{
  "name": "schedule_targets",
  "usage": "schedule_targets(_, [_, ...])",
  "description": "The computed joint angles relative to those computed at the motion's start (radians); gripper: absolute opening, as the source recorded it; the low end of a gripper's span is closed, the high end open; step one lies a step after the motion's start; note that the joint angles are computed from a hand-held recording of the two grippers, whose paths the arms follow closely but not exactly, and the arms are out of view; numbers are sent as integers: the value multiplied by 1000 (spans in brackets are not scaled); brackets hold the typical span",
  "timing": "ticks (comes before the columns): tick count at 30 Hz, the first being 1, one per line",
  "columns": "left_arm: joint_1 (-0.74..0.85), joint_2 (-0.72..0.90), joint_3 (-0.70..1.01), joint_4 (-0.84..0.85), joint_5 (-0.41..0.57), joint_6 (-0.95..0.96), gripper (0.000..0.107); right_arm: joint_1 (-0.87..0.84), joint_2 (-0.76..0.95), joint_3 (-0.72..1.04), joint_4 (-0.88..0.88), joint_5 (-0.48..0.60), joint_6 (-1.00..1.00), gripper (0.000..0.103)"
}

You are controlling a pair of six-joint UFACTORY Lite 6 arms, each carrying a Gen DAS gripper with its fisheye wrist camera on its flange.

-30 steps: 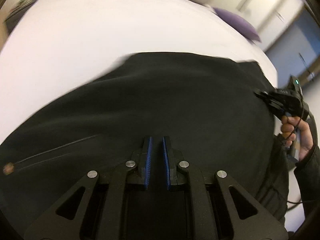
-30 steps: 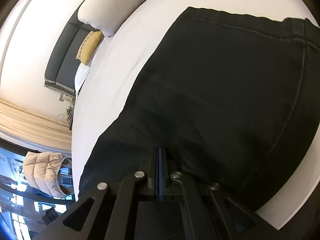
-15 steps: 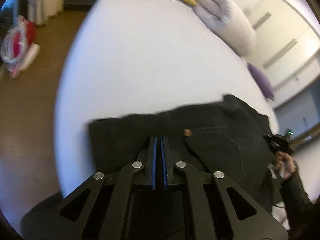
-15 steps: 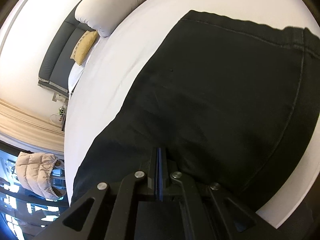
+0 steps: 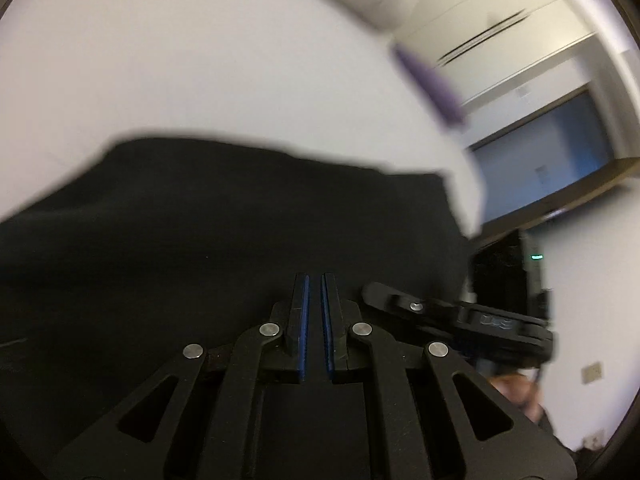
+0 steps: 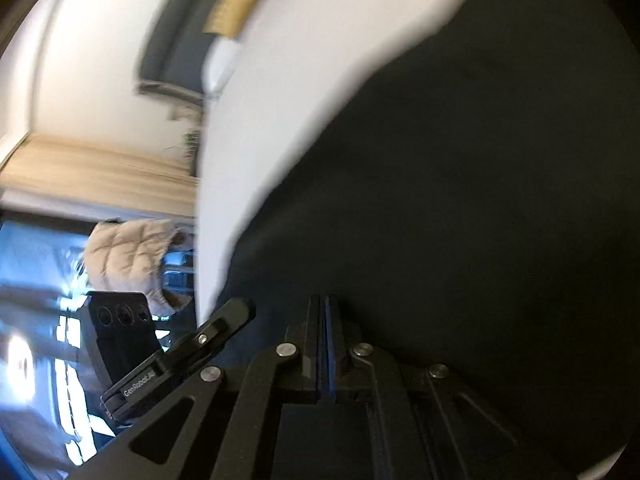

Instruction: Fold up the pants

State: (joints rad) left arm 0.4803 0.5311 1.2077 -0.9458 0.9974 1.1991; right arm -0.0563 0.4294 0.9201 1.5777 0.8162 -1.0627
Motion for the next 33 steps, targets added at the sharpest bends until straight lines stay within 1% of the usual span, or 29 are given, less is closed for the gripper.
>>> schedule_targets(1, [-35, 37, 4, 8, -50, -11, 6, -42, 44, 0, 34, 58, -37, 0])
schedule_targets(2, [-34, 50, -4, -15, -61, 12, 6, -90, 54, 1, 32, 74, -58, 0])
schedule_targets(4, [-30, 62, -1, -30, -62, 9, 6, -147, 39, 18, 5, 37, -66, 0])
schedule_targets(8, [-83, 24, -51, -61, -148, 33, 5, -311, 121, 162, -88, 17, 6, 0])
schedule_targets(10, [-105, 2, -77, -65, -181, 33, 5, -367, 141, 245, -153, -50, 58, 0])
schedule_targets(11, [-127, -14, -95, -77, -210, 44, 5, -404, 162, 302, -195, -75, 108, 0])
schedule_targets(13, [-135, -97, -192, -92, -240, 77, 5, -454, 188, 391, -277, -122, 212, 0])
schedule_targets(14, [-142, -102, -200, -100, -247, 81, 5, -474, 186, 433, -347, -170, 282, 0])
schedule_targets(15, [-152, -117, -214, -105, -254, 79, 5, -483, 169, 459, -447, -218, 384, 0])
schedule_targets(16, [-143, -127, -229, -113, -251, 101, 5, -487, 141, 455, -509, -254, 445, 2])
schedule_targets(17, [-92, -129, -230, -89, -225, 126, 5, -494, 91, 427, -533, -275, 464, 6])
schedule_targets(18, [-40, -138, -230, -49, -229, 129, 5, -493, 22, 378, -521, -269, 442, 6])
schedule_targets(19, [-30, -133, -228, -50, -205, 156, 5, -489, -28, 334, -470, -239, 377, 6])
schedule_targets(20, [-30, -148, -235, -39, -220, 151, 5, -473, -100, 257, -402, -182, 288, 6])
schedule_targets(21, [-24, -159, -232, -19, -220, 142, 5, -455, -150, 196, -362, -141, 238, 6])
schedule_targets(23, [-59, -210, -259, 0, -263, 122, 5, -382, -243, 43, -270, -53, 143, 6])
schedule_targets(24, [-89, -247, -282, 8, -297, 107, 5, -335, -266, -13, -247, -41, 126, 6])
schedule_targets(25, [-79, -277, -291, 31, -292, 101, 5, -275, -279, -63, -229, -42, 116, 6])
schedule_targets(27, [-106, -322, -299, 44, -276, 79, 5, -161, -249, -117, -168, -59, 59, 6])
schedule_targets(28, [-142, -344, -303, 38, -278, 69, 5, -118, -214, -117, -158, -85, 53, 0])
schedule_targets(29, [-172, -352, -307, 41, -298, 61, 5, -95, -170, -121, -107, -102, 10, 0])
schedule_targets(30, [-203, -353, -305, 54, -323, 47, 5, -112, -147, -137, -32, -78, -59, 0])
schedule_targets(31, [-239, -323, -291, 87, -372, 12, 5, -147, -104, -126, 4, -22, -85, 0])
schedule_targets(32, [-233, -291, -273, 97, -381, 4, 5, -185, -82, -116, 3, 13, -70, 0])
schedule_targets(33, [-212, -255, -252, 71, -365, 26, 5, -212, -103, -121, -26, 6, -61, 0])
